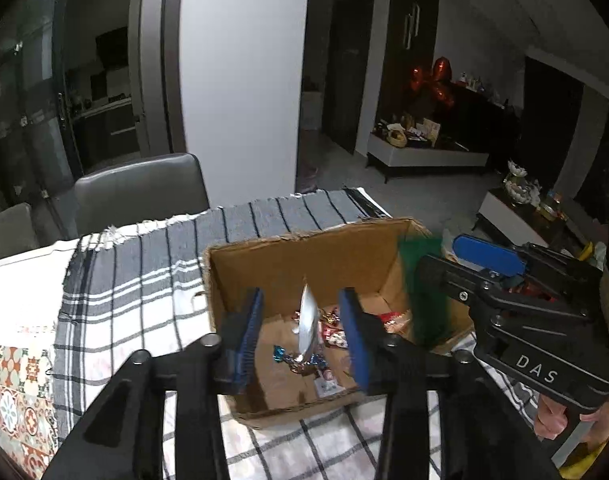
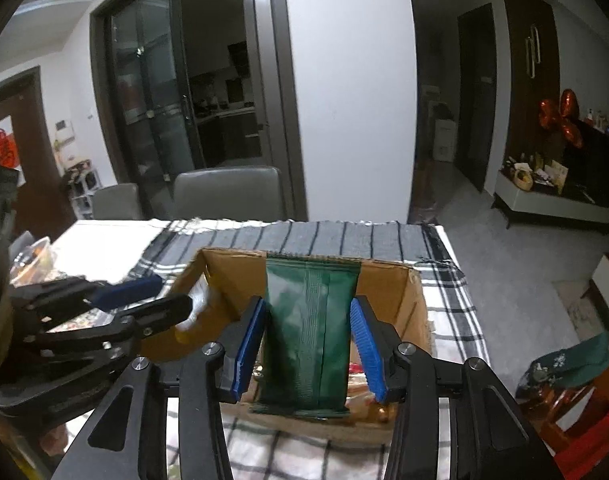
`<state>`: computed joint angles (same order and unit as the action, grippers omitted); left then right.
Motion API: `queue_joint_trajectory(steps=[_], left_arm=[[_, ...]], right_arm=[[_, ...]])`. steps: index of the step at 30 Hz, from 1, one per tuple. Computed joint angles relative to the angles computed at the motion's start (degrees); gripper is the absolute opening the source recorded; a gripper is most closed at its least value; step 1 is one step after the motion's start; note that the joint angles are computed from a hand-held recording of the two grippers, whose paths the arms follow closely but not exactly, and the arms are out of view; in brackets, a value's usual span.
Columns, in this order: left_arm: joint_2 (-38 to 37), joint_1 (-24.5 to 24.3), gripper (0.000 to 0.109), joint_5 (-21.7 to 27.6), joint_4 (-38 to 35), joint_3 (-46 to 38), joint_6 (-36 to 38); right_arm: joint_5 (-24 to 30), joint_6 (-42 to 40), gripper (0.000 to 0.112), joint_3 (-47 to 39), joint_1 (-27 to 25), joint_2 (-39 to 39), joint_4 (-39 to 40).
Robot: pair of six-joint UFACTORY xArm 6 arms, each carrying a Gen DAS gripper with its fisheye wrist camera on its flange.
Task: Organize snacks
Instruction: 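Carry both items over the box and open both tools to drop them, then move both tools back toward the green jelly candy and black bar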
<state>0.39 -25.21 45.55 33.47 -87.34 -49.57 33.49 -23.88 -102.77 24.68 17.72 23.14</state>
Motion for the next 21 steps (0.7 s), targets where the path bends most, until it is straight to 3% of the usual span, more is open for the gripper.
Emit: queue_joint_trajectory(steps=[5,14,21], left_arm=[[-3.60,-1.33,0.046,1.13,3.37,3.78,-3.59],[-12.56,-6.82,0.046,3.19,8.85,13.55,-9.60],[-17.80,-10.19,0.046,3.82,10.35,21.27,-12.78]], right_arm=[[-1.88,-0.07,0.050,4.83,0.43,-3.34,-0.61],[-5.12,-9.39,0.050,21.93,2.29,-15.98,9.08],[-5.91,-10.28,0.050,31.03,3.38,-21.63,11.27]])
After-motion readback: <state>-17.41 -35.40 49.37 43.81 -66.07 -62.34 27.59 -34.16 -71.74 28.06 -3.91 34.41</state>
